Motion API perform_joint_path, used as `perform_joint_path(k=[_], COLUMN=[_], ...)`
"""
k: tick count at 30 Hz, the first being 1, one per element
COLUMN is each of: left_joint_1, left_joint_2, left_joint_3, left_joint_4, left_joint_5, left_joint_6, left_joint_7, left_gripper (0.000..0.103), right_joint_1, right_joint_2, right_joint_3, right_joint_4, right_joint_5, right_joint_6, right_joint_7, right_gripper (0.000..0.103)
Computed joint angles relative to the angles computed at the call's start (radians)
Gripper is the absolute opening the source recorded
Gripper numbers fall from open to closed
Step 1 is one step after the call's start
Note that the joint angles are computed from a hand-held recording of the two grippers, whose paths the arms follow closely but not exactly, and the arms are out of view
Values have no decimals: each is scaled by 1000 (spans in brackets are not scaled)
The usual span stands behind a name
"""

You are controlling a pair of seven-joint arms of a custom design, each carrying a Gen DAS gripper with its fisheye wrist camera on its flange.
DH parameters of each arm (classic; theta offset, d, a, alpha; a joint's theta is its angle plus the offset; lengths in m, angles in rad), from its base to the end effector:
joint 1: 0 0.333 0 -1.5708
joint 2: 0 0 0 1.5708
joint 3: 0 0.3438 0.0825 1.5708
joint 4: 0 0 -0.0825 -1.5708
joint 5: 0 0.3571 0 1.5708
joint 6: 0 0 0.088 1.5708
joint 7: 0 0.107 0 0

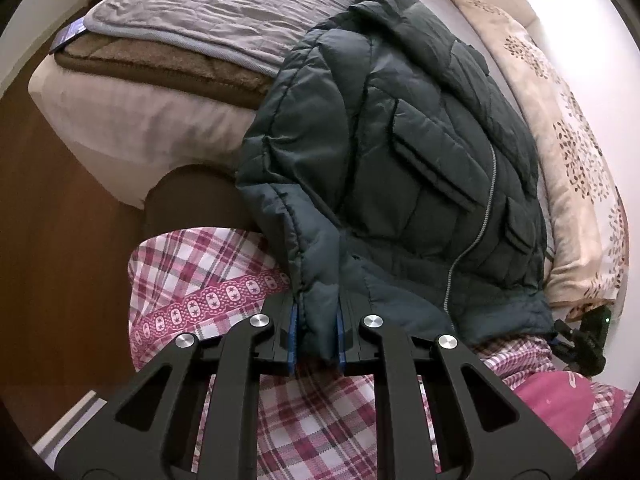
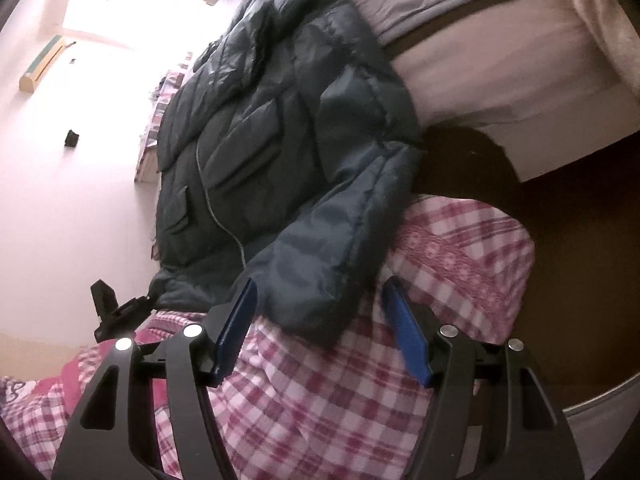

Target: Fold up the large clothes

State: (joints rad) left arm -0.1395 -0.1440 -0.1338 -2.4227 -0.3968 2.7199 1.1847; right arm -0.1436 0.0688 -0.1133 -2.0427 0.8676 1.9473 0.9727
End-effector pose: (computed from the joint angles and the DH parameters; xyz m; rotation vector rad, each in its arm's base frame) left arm 0.4663 -0.1178 0.4539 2.5672 -1.6347 0.7568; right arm 0.5317 -0.0856 0.4575 -1.6594 1.7695 0.5238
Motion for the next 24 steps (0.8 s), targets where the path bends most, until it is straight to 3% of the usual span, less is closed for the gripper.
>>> perform_joint_path(k=[3, 6, 8, 10, 16, 24], left_joint_1=[-9, -15, -14, -20, -30, -89], left_joint_2=[-1, -2, -10, -25, -63, -147], left_joint_3=[10, 13, 9, 11, 20, 73], left_joint_4=[-11, -19, -26, -34, -15, 18], left_joint_5=[-50, -87, -84, -94, -70, -23], left_joint_6=[15, 35, 56, 90, 204, 357], left_joint_7=[30, 57, 61, 77, 83, 139], left_gripper=[13, 12, 11, 10, 9, 9], right_joint_1=[4, 6, 3, 2, 6, -4], right_joint_2=[9, 20, 25, 23, -23, -91], right_joint_3=[6, 9, 9, 10, 9, -27], right_joint_4=[3, 5, 3, 3, 25, 58], right_joint_5=[28, 40, 58, 64, 137, 397], right_joint_6=[5, 22, 36, 48, 60, 8], right_joint_7=[-11, 6, 17, 14, -75, -188], right_gripper=[64, 45, 25, 17, 14, 14])
